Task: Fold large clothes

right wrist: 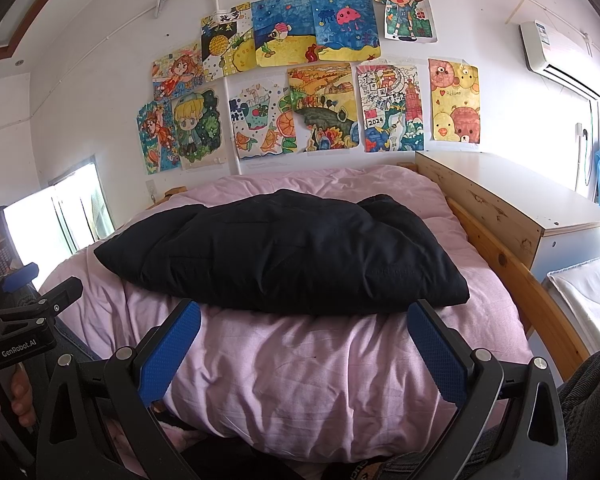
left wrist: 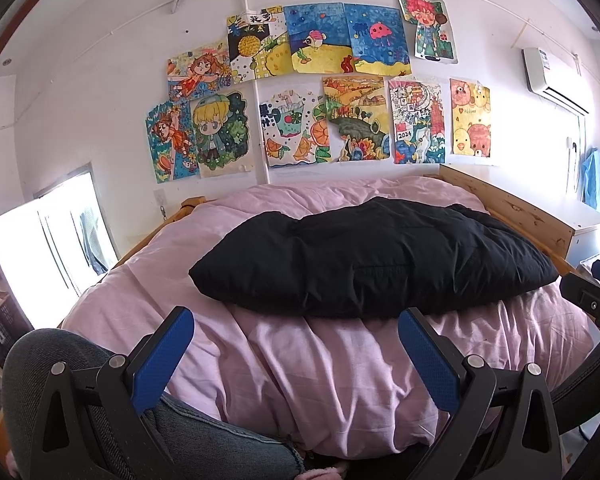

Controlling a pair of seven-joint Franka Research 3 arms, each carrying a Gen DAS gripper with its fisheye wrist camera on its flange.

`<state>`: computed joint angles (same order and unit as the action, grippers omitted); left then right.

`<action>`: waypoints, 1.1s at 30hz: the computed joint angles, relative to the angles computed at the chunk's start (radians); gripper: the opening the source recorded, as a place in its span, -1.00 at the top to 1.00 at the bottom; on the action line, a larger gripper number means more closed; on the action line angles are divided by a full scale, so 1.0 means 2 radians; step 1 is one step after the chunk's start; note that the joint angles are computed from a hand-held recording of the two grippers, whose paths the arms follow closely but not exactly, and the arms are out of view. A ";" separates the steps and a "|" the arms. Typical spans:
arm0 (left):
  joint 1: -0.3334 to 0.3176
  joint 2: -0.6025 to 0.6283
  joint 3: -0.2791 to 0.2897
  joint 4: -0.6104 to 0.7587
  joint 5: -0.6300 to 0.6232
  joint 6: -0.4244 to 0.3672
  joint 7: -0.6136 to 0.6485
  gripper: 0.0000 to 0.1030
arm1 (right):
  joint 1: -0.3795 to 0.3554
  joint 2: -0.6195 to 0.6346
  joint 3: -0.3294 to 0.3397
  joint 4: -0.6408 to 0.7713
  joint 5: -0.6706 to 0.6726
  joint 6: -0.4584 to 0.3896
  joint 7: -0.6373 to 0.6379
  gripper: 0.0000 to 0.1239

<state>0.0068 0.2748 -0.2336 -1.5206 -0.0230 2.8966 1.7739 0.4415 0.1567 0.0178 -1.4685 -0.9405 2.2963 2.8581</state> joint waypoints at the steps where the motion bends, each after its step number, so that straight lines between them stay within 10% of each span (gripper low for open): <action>1: 0.000 0.000 -0.001 0.000 -0.001 0.000 0.000 -1.00 | 0.000 -0.001 0.000 -0.001 0.000 0.000 0.000 -0.64; 33: 0.006 0.006 -0.003 0.008 -0.003 0.002 0.006 -1.00 | 0.003 0.005 -0.002 0.004 -0.001 0.000 0.003 -0.64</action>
<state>0.0182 0.2873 -0.2401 -1.5045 -0.0290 2.9015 1.7863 0.4482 0.1666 0.0136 -1.4613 -0.9425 2.2969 2.8645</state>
